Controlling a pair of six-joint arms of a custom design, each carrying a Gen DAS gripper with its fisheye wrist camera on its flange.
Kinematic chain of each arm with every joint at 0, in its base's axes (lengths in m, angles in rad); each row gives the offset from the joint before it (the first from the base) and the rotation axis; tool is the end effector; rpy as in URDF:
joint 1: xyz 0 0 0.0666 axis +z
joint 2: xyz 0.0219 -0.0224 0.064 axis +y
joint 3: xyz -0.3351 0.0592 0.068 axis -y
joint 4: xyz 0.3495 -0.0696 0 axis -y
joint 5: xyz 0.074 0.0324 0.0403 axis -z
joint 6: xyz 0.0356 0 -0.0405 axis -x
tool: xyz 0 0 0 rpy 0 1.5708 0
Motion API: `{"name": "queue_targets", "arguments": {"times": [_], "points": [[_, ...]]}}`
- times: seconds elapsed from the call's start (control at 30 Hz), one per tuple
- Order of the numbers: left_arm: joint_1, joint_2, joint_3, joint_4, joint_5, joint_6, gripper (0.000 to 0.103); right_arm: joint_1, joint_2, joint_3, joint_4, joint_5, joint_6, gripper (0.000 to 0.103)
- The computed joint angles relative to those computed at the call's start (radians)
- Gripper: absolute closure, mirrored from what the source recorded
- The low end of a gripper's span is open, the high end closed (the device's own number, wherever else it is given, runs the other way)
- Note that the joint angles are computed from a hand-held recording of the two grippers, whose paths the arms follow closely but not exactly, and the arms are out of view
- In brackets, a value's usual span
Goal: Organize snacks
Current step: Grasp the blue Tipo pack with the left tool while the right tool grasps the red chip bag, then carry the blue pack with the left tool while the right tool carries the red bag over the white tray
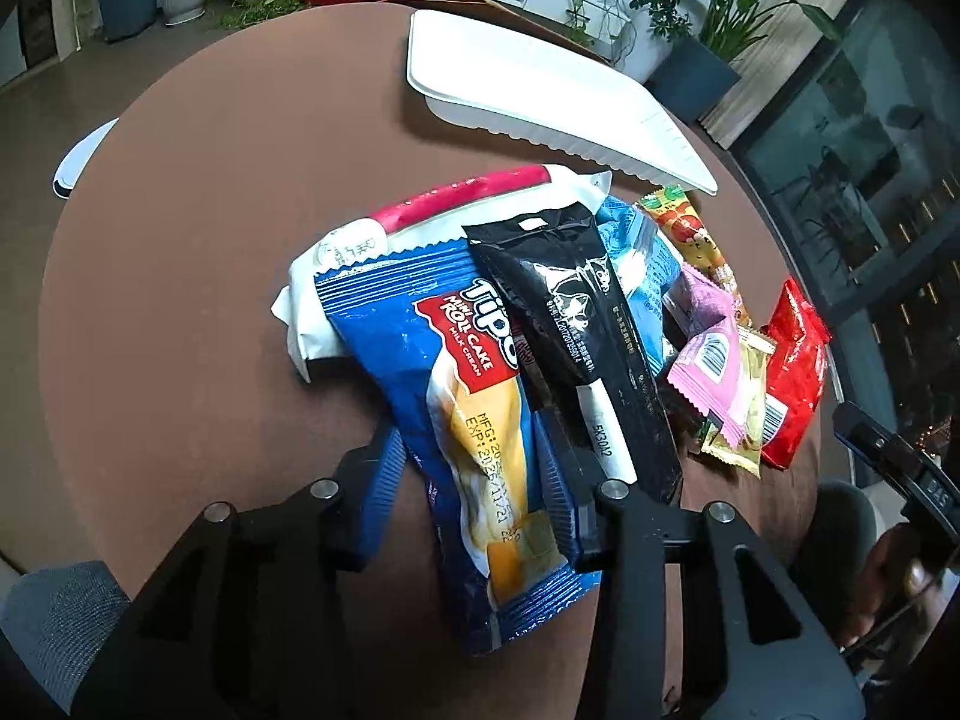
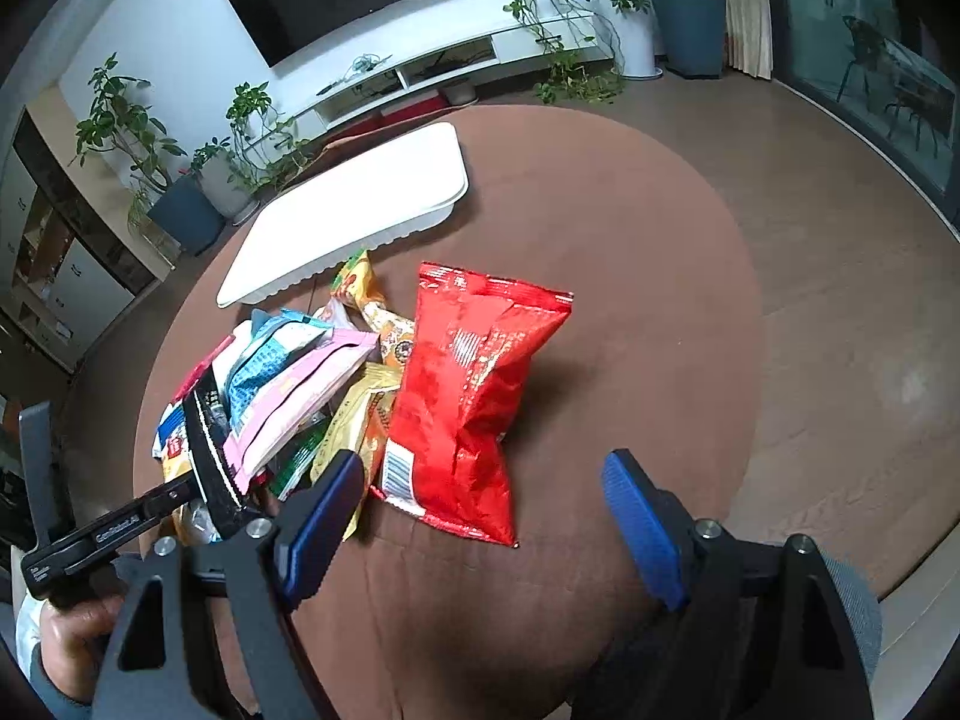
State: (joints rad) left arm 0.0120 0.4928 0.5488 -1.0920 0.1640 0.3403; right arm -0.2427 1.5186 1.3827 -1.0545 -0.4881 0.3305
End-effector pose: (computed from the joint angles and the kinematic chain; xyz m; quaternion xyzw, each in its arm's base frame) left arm 0.1633 -0.0043 0.2746 -0.1471 0.9501 -0.1210 0.2469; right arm 0.4481 -0.0941 0.3235 -0.0875 0.9499 0.1757 0.2430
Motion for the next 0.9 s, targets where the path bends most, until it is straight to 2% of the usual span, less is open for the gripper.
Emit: {"name": "queue_targets", "arguments": {"times": [0.13, 0.33, 0.43, 0.6, 0.7, 0.77, 0.87, 0.9], "points": [[-0.016, -0.02, -0.004, -0.006, 0.004, -0.016, 0.073, 0.015, 0.025, 0.014, -0.008, 0.042, 0.011, 0.019], [-0.074, -0.066, -0.006, -0.044, -0.017, -0.039, 0.075, 0.025, 0.059, 0.039, -0.018, 0.047, 0.004, 0.027], [-0.087, -0.094, -0.007, -0.075, -0.025, -0.056, 0.076, 0.029, 0.095, 0.072, -0.051, 0.038, -0.01, 0.037], [-0.11, -0.136, -0.015, -0.102, -0.016, -0.052, 0.076, 0.046, 0.129, 0.11, -0.078, -0.007, -0.025, 0.037], [-0.115, -0.145, -0.022, -0.102, -0.005, -0.05, 0.076, 0.07, 0.152, 0.124, -0.064, 0.014, -0.033, 0.037], [-0.103, -0.15, -0.028, -0.1, 0.011, -0.056, 0.076, 0.073, 0.18, 0.151, -0.093, -0.002, -0.031, 0.045], [-0.068, -0.155, -0.031, -0.102, 0.044, -0.075, 0.077, 0.066, 0.183, 0.153, -0.095, -0.023, -0.023, 0.05], [-0.054, -0.159, -0.033, -0.105, 0.057, -0.082, 0.077, 0.061, 0.184, 0.152, -0.097, -0.034, -0.021, 0.056]]}}
